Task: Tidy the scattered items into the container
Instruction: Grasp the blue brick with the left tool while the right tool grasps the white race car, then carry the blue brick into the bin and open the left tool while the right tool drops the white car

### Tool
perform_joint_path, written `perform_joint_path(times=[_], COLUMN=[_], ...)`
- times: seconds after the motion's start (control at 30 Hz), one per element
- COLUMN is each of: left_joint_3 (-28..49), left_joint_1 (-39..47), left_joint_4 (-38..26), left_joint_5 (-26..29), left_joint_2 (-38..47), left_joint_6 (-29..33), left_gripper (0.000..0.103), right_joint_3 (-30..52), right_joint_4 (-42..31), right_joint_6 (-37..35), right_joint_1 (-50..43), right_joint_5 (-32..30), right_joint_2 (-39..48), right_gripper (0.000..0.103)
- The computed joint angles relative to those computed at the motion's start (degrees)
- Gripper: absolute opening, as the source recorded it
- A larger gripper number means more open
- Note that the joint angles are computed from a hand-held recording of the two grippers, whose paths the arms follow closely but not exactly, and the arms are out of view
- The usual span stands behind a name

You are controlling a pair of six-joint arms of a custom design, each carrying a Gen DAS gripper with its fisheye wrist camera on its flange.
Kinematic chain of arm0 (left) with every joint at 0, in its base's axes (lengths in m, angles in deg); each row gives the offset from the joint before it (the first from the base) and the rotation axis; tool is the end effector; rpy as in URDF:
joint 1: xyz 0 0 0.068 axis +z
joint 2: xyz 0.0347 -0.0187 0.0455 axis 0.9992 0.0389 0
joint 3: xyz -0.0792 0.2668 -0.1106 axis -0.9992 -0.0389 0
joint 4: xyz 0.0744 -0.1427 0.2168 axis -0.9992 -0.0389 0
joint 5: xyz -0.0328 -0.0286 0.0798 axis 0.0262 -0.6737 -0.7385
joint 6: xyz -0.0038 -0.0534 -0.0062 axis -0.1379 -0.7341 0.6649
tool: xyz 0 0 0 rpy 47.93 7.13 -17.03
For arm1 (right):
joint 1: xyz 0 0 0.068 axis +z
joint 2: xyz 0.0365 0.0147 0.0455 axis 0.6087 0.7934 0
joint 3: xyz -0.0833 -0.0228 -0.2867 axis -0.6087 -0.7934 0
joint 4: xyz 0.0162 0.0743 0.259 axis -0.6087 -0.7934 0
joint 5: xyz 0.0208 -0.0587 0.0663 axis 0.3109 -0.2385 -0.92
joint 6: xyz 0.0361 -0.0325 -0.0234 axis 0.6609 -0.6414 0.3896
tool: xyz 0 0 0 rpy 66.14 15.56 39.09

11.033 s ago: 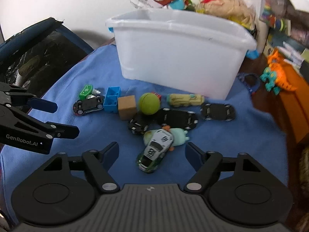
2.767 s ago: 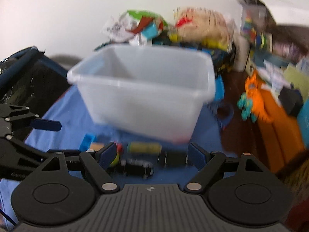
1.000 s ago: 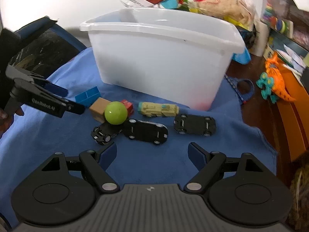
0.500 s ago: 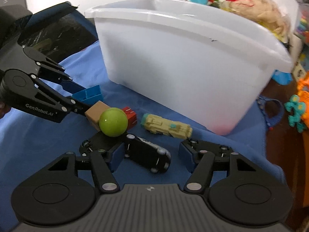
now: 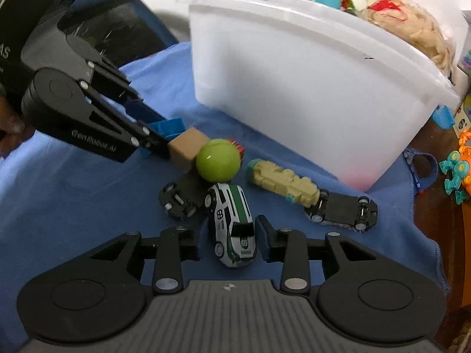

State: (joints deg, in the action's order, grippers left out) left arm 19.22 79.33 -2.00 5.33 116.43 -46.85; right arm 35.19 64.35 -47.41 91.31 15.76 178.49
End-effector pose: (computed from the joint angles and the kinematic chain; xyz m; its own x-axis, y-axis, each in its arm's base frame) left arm 0.2927 -0.0526 0.1420 -0.6320 0.5059 -0.5871 0.6041 0.7961 0.0357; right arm 0.1911 0.2387 0.1246 -0.6947 -0.3342 -0.6370 -0.3842 0.9210 -0.0641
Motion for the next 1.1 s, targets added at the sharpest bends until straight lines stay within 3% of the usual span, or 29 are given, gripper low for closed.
perform_joint_path(times=[0.2,0.5,0.73,0.9,1.1], left_joint_3=[-2.48,-1.93,3.73,10.93,20.04], left_joint_1=[-0.28,1.53,-0.01,-1.15,-3.32], left_joint_4=[0.02,-13.13,-19.55,-20.34,-17.29], left_joint_5=[-0.98,1.80,0.73,0.66,-1.67], left_joint_2=[-3.28,-15.72,-22.74,-21.81,-13.71], left_joint_6=[-0.32,0.45,-0.14,-1.33,-3.80], left_gripper=[0.027,0.027,0.027,0.027,0.027], right_joint_3=[-0.21,-0.28,6.51,12.40,17.84], right_joint_4=[-2.56,-10.46,-22.19,-26.10,-23.82], right_joint_6=[5.26,7.70,8.84,5.94,-1.47], right_joint_1=[1.91,4.52,4.01,0.24,-7.93], right_joint_5=[1.11,3.79,7.00,9.33,8.46], right_joint_2=[-1.57,-11.44,-17.24,-18.93,-16.57], right_gripper=[0.033,0.033,0.033,0.033,0.033])
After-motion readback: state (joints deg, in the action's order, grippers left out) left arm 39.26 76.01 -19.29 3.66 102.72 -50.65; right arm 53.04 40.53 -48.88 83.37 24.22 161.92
